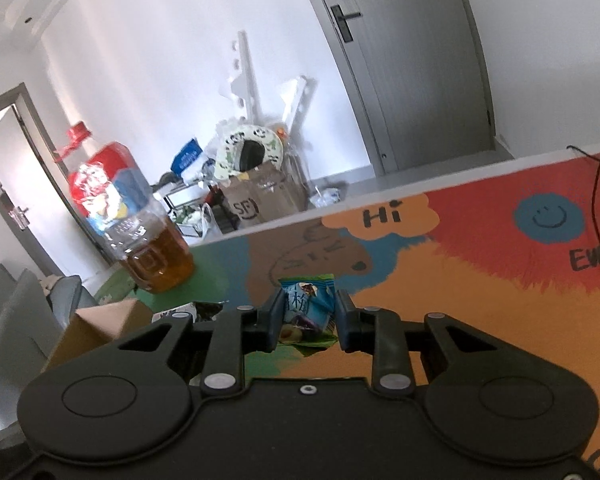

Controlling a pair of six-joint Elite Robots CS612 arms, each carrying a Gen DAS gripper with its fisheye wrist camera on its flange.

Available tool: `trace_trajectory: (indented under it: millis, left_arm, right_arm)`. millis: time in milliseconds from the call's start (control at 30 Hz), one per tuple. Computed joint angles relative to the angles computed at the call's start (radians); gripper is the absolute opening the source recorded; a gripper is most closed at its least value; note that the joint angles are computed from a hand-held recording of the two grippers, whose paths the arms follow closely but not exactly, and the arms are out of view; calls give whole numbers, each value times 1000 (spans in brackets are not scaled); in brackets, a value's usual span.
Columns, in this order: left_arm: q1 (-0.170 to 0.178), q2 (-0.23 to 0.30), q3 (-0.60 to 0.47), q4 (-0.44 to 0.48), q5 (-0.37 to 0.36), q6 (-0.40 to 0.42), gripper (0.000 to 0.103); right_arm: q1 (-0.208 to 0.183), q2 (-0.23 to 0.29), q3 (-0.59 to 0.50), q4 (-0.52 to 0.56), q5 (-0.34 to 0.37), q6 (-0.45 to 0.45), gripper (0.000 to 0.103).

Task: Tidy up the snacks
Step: 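Carry both held snacks over the cardboard box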

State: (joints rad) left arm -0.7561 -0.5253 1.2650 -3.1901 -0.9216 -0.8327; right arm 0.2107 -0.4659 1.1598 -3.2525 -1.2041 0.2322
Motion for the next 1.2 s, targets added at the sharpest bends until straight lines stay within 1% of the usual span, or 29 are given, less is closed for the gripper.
trace_trajectory:
  millis: [300, 700, 967, 1200]
  left_arm:
    - [-12, -59, 96, -74, 49, 0, 45]
    - [-10, -137, 236, -128, 113, -27, 45]
    - [-6, -175, 309, -135, 116, -55, 45]
    - [3, -200, 363, -161, 89, -68, 45]
  right_arm:
    - [15, -40, 58, -87, 21, 6, 28]
    - [54, -52, 71, -142, 66, -2, 28]
    - [78, -61, 85, -148, 78, -14, 28]
    - [98, -70, 103, -158, 71, -14, 28]
